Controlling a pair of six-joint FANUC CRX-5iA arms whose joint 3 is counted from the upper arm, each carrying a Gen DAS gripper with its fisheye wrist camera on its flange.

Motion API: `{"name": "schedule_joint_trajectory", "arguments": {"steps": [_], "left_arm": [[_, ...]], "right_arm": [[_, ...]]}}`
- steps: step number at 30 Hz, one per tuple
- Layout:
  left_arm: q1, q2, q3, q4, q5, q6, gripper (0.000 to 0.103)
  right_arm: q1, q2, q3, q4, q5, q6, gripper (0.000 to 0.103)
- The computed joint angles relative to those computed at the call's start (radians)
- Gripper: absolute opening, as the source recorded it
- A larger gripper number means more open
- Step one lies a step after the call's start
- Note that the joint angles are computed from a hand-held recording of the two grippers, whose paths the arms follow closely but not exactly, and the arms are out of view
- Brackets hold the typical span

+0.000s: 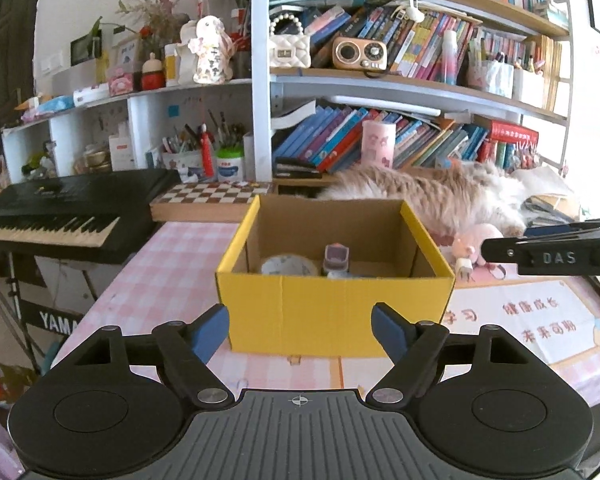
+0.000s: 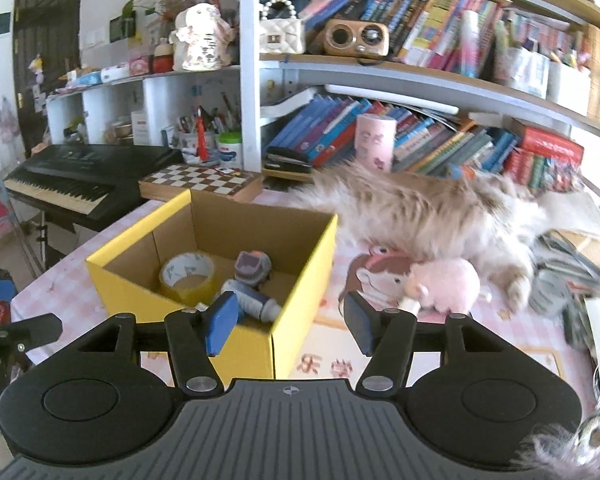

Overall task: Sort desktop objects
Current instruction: 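Raise both open grippers out of the box and pull back over the table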

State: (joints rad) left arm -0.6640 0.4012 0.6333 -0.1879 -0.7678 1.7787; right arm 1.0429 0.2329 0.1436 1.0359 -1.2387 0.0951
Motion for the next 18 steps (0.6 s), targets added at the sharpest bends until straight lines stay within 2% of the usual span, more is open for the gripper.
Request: {"name": "schedule_joint_trajectory", "arguments": {"steps": [4,18], "left_arm": [[-0.005,-0.031,-0.043,-0.016,-0.007,0.016,0.086],[-0.023,-0.095,-0.134,-0.043,-0.018,0.048,0.087]], "right_arm": [[0.039,-0.009,-0.029,0.006,-0.044,-0.067,0.057],[0.145,0.01,-0.053,-0.009,-0.153,-0.161,0.062]]}}
